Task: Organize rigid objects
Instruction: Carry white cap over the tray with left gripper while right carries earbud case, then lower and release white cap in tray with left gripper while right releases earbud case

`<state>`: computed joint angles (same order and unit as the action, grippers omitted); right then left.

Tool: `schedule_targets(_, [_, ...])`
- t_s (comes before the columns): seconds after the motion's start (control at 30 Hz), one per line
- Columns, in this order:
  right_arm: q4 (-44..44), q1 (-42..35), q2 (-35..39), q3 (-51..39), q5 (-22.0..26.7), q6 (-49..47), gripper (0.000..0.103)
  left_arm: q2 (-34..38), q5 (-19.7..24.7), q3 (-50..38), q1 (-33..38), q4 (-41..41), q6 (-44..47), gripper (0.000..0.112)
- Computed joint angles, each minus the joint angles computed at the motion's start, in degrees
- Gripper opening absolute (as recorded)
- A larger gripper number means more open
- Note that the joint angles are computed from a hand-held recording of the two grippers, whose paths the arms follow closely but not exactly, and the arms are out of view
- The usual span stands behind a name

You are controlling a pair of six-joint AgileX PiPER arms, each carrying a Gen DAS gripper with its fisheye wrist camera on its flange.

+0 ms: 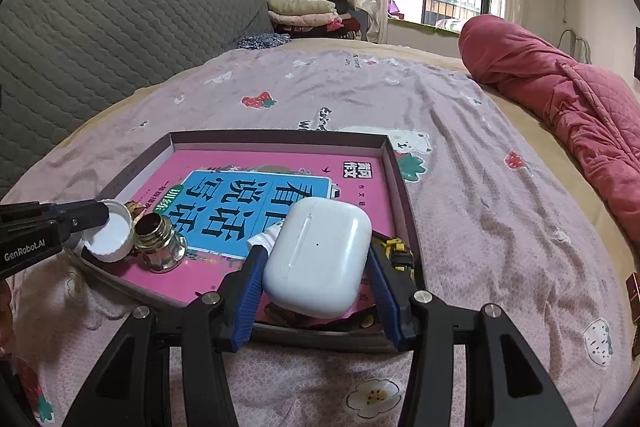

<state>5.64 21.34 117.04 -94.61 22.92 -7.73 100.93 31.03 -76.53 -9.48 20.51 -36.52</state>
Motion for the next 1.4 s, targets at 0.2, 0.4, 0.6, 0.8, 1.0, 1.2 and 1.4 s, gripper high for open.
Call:
schedule_targets(0.2, [-1.6, 0.1, 0.8, -0.7, 0.6, 1.7, 0.05, 0.6, 0.0, 0.2, -0.1, -0.1, 0.1, 0.011])
schedule_targets(0.4, [-5.0, 1.1, 1.6, -1.2, 1.5, 4.0, 0.05, 0.5, -0.1, 0.4, -0.1, -0.5, 0.4, 0.011])
schedule_targets(0.6, [-5.3, 1.6, 1.5, -0.8, 1.6, 3.2, 0.049, 0.3, -0.2, 0.5, -0.2, -1.0, 1.0, 0.011])
schedule_targets(0.8, [-5.7, 1.5, 1.2, -0.2, 1.0, 3.9, 0.049, -0.3, -0.3, 1.0, -0.5, -0.4, 0.4, 0.011])
schedule_targets(1.0, [-5.8, 1.5, 0.6, 0.9, 0.2, 3.9, 0.049, -0.5, 0.0, 1.0, -0.5, -0.9, 0.9, 0.011])
schedule_targets(1.2, [-5.5, 1.4, -0.9, 2.7, -1.2, 3.7, 0.049, -0.9, 0.1, 1.2, -0.7, -1.0, 1.1, 0.011])
schedule_targets(1.4, [-8.7, 1.9, -2.7, 5.2, -3.0, 6.9, 0.049, -1.4, 0.7, 1.5, -0.9, -1.8, 0.5, 0.012])
